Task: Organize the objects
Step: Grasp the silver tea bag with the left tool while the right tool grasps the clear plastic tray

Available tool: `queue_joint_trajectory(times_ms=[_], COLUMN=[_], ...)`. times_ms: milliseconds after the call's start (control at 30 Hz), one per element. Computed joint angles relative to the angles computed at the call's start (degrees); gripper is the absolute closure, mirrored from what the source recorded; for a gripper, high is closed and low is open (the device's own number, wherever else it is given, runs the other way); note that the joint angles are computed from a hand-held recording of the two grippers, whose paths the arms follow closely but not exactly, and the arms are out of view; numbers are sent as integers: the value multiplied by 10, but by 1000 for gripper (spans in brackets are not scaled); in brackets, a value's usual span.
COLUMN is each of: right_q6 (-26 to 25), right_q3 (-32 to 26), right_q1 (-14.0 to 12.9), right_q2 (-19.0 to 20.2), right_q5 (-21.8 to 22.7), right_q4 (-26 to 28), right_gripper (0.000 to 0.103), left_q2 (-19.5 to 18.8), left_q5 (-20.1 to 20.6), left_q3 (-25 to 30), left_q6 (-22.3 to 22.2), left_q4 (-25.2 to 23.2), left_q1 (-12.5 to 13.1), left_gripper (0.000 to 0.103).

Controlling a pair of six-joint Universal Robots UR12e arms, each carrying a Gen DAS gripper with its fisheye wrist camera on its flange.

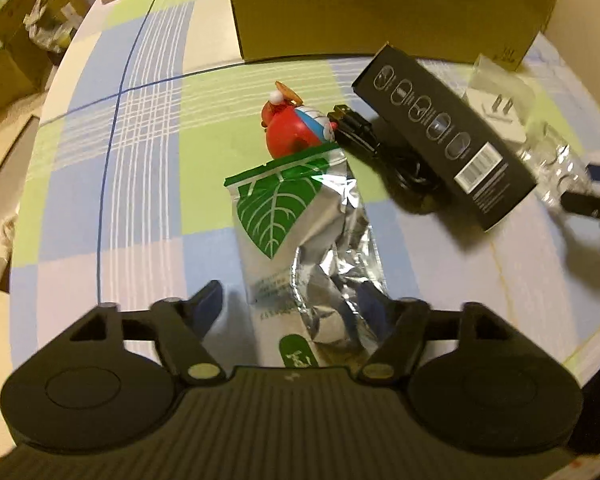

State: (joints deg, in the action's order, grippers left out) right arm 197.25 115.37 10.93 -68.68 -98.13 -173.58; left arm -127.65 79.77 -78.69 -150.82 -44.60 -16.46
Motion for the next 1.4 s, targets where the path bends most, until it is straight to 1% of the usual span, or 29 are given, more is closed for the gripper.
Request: queue_joint_trajectory(times_ms=[33,100,133,167,267,333,367,433,467,533,600,700,767,800,833,933,1067,1133,1167,1200,1267,1333,1400], right_q6=[2,5,7,9,7,-1,-4,-15,-20,-30,-40,-56,-62,-62,-63,-52,-36,-23,-17,-12,-3,4,9], right_q3=[1,3,3,4,6,6,6,4,4,1,-3,-8,-12,-12,-13,-10,-8,-6,-5,-4,-1,1,2], right_q1=[1,2,3,3,3,2,2,1,1,1,1,-2,-5,-5,-6,-4,3,9,11,13,17,21,24], right_q2=[0,-1,-1,-1,-1,0,0,3,4,8,13,17,18,18,17,15,9,4,2,1,-3,-6,-9], right_q5=[-2,-5,-8,-11,-13,-12,-10,-8,-8,-7,-7,-3,3,7,11,6,-7,-14,-17,-20,-23,-29,-32], right_q4=[-2,-4,-7,-9,-14,-15,-15,-16,-18,-24,-26,-18,-2,3,7,8,17,20,20,20,19,18,18], right_gripper=[29,29,29,29,29,29,29,29,29,29,29,29,30,34,41,49,50,50,50,51,52,52,52], left_q2=[2,6,7,7,4,0,-1,-4,-5,-5,-5,-6,-4,-3,-4,-4,-4,-3,-2,-1,1,2,5], left_q5=[-7,-23,-31,-29,-1,10,20,22,20,12,8,2,-3,-5,-6,-6,-1,1,-1,-3,-3,-6,-7], left_q3=[-2,-7,-10,-11,-14,-12,-12,-8,-8,-8,-4,0,-3,-3,-3,-3,-8,-11,-11,-11,-9,-5,-8], left_q6=[-9,-27,-33,-34,-30,-28,-23,-13,-11,-7,-7,-4,-3,-3,-3,-6,1,1,0,0,4,10,9], left_q4=[-1,1,0,3,17,16,18,11,6,5,-2,-8,-8,-9,-9,-8,7,11,12,12,6,-11,-16], left_q1=[2,5,6,4,-5,-8,-10,-11,-10,-8,-7,-5,-3,-2,-2,-2,-5,-5,-5,-3,-2,0,2], left_gripper=[22,11,10,9,9,11,13,16,21,25,31,37,39,38,38,36,34,38,42,52,57,59,60])
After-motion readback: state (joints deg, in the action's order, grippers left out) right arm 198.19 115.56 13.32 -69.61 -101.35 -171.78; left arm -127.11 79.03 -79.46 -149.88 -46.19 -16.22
